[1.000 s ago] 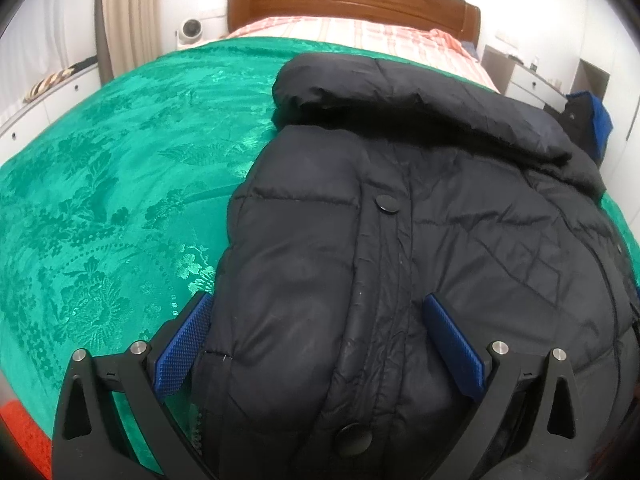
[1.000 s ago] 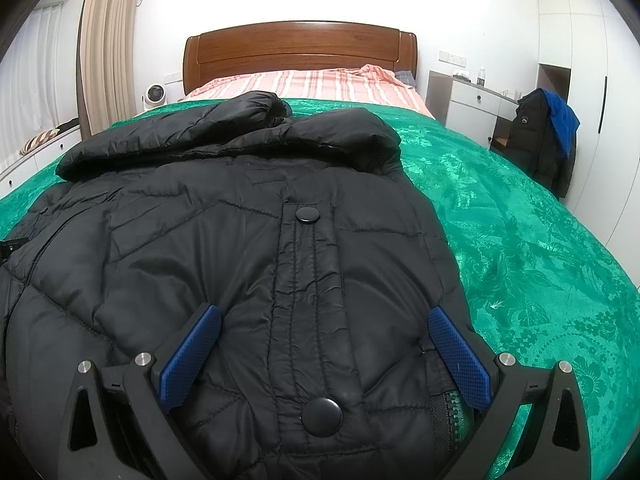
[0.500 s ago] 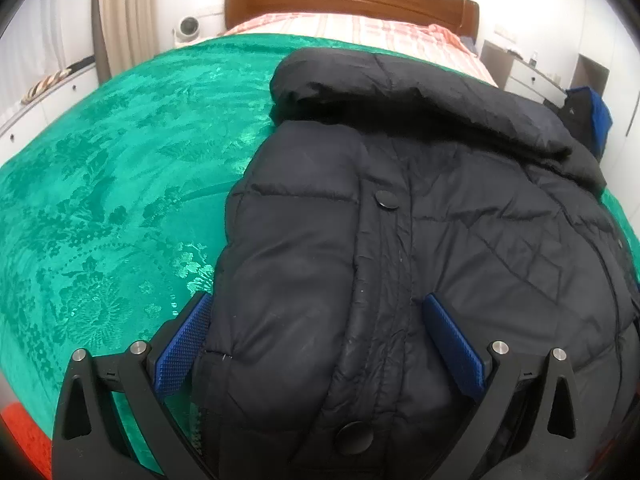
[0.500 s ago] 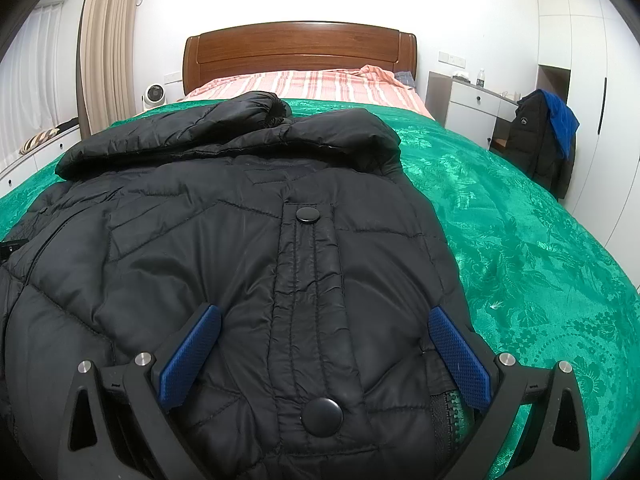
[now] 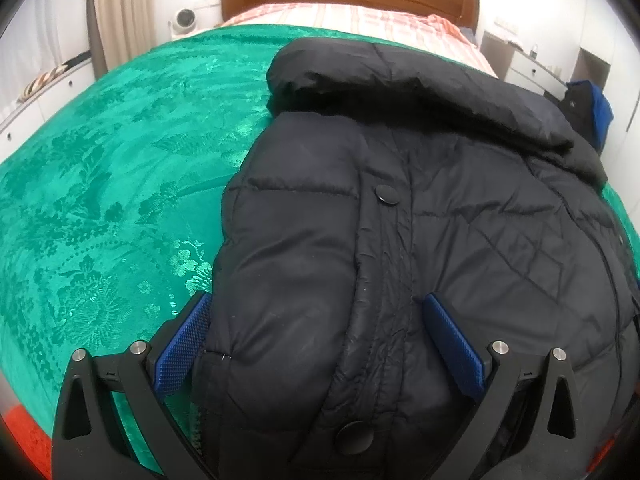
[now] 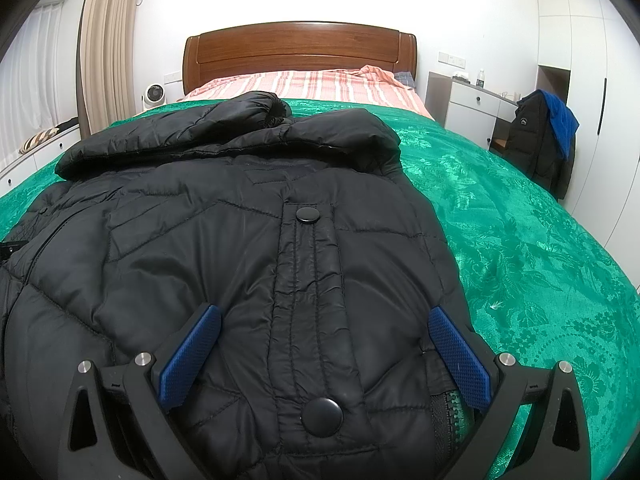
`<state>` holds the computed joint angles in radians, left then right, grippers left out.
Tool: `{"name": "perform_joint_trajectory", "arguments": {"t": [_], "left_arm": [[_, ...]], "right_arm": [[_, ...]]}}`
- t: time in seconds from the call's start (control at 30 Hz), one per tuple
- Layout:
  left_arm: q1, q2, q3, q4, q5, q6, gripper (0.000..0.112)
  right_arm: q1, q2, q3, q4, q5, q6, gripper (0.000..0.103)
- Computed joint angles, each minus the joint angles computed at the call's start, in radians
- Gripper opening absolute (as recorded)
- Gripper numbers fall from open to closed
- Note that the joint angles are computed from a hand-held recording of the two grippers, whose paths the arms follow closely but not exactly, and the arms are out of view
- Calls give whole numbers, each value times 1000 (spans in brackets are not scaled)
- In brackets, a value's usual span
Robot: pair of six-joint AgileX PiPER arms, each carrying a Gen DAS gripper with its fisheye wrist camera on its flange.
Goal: Fold large clothes
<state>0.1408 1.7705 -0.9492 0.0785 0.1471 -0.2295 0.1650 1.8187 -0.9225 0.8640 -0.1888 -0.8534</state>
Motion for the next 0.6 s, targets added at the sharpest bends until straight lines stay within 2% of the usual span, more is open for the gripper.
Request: {"name": "perform_joint_trajectory", "arguments": {"t": [0.6], "left_arm": [[-6, 0, -5, 30, 15, -27, 103]], "right_arm": [[0, 1, -1, -8, -1, 7, 103]]}}
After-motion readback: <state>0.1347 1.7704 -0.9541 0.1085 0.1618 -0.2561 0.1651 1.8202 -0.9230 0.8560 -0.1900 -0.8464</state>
